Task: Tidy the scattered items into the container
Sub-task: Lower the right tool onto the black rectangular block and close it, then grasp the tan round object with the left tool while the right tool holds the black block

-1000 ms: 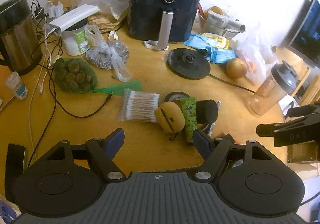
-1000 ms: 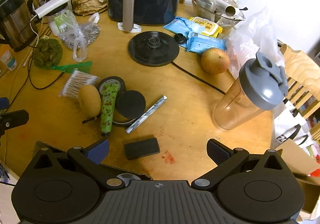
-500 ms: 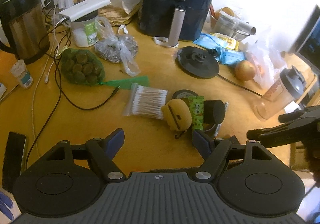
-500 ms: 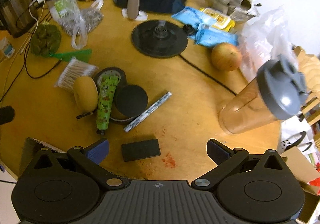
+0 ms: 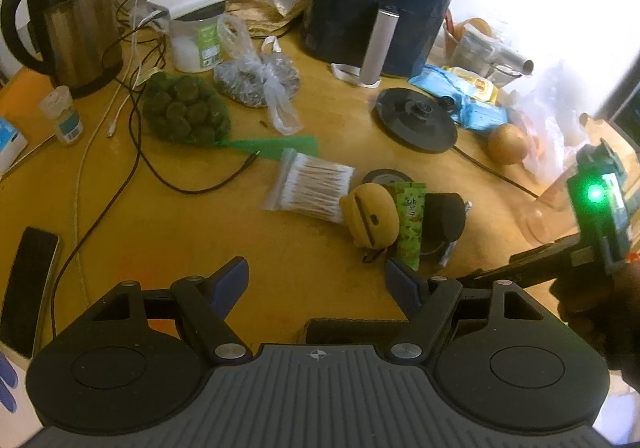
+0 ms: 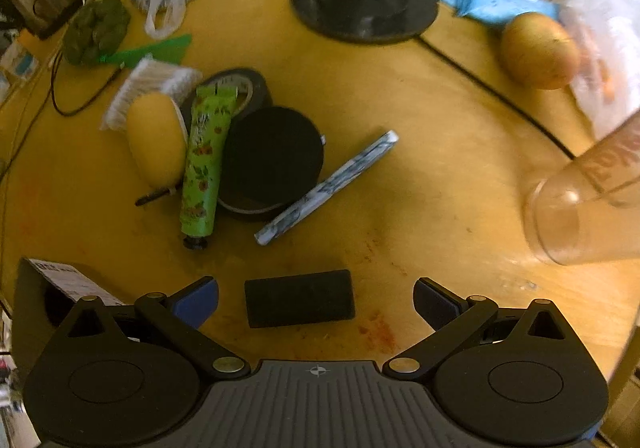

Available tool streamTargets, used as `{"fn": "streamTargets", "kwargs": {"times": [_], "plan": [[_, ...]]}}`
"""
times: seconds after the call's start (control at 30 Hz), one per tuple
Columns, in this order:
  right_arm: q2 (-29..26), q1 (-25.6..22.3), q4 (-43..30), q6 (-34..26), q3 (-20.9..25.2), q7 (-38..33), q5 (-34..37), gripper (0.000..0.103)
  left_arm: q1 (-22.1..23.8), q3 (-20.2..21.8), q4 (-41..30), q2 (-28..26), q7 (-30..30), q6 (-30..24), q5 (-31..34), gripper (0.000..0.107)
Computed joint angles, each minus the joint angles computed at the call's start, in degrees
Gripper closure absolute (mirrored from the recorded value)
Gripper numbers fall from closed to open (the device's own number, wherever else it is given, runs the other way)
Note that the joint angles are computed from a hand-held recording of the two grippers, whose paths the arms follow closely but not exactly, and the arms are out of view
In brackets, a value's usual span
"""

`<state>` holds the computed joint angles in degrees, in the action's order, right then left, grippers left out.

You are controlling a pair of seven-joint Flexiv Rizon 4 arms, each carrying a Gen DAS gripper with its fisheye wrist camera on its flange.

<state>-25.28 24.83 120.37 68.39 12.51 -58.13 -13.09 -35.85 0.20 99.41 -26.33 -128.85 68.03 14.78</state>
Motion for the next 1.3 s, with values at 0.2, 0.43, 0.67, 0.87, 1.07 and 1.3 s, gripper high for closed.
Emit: {"fn": "streamTargets", "kwargs": {"times": [0.2, 0.43, 0.67, 0.87, 1.07, 1.3], "plan": [[-3.05, -0.73, -2.53, -2.01, 1.22, -2.91, 1.52, 0.004, -0.57, 0.81, 0.13, 0.45, -2.55, -1.16, 0.91, 0.032], [-3.71, 1.25, -2.58, -3.3, -0.13, -3.92, -0.49, 0.012, -0.36, 0.63, 0.3, 0.77, -4.55, -2.06, 1.76, 0.032], [-2.88, 2.66, -0.42, -0.81, -1.59, -3.03, -4.05, 0.026, 0.6, -0.56, 0.3, 0.35, -3.84, -1.98, 1.07, 0.032], [-1.54, 2.57, 2.15, 3.62, -2.47, -0.64, -4.67, 0.032, 1.02, -1.46, -0.33, -0.43, -1.12, -2.05, -0.36, 0.032], [1.23, 1.79, 5.53, 8.51, -3.02, 2.65, -4.7, 0.032, 1.88, -2.85, -0.57, -1.32, 3.21, -1.42, -2.97, 0.032], [4.42, 1.9, 8.93, 14.0, -4.77, 6.81, -5.32, 0.032, 2.44, -3.67, -2.38, -3.23, 8.88, -0.74, -6.12, 0.032]]}}
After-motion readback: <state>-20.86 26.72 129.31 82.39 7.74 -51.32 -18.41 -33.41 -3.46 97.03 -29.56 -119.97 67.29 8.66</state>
